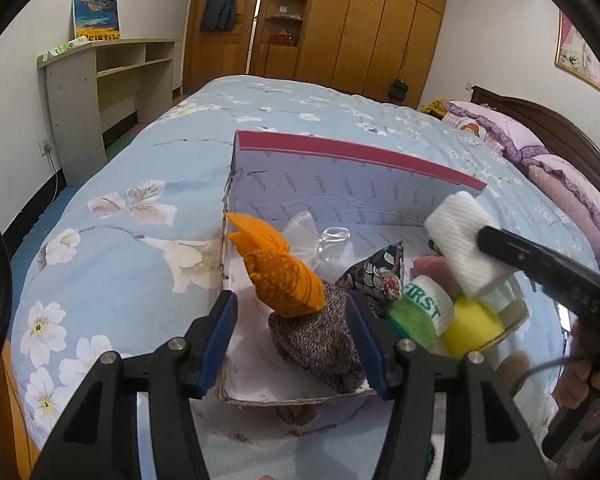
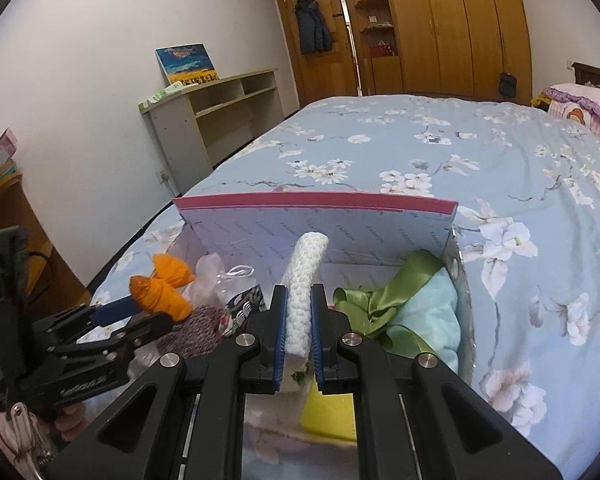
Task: Organize soft objects
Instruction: 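Open the left gripper to drop the orange cloth while the right releases the towel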
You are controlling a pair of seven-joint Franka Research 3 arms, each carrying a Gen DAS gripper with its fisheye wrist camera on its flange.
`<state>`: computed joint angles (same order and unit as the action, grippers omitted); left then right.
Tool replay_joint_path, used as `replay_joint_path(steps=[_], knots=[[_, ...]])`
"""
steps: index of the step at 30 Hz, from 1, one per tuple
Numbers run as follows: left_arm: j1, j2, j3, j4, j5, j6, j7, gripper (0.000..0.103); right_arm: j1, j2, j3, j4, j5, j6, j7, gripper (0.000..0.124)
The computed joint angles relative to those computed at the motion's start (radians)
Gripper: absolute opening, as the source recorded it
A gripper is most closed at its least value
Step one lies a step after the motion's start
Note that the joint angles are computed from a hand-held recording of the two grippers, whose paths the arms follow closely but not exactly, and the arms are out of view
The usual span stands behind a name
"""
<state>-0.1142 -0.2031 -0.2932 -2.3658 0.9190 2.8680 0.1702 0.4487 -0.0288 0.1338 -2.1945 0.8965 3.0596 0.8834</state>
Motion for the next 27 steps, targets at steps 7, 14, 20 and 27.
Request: replay_joint_path(steps=[7,14,20,27], knots=[[0.002,-0.006,0.000,-0.008,-0.001,0.008,0.000,0.060,-0.016,0.051,0.009,0.039,-0.031,-0.018,0.035,0.012],[0.005,-0.010,-0.003,-0.014,-0.004,0.014,-0.004,0.060,-0.039,0.076,0.032,0.061,0.005,-0.024,0.004,0.012],[0.003,-0.016,-0.004,-0.018,-0.012,0.013,0.004,0.060,-0.042,0.067,0.038,0.061,0.079,-0.015,-0.049,0.024],[-0.004,-0.035,-0.012,-0.028,-0.035,0.007,0.017,0.060,-0.032,0.040,0.030,0.046,0.135,-0.013,-0.088,0.027]])
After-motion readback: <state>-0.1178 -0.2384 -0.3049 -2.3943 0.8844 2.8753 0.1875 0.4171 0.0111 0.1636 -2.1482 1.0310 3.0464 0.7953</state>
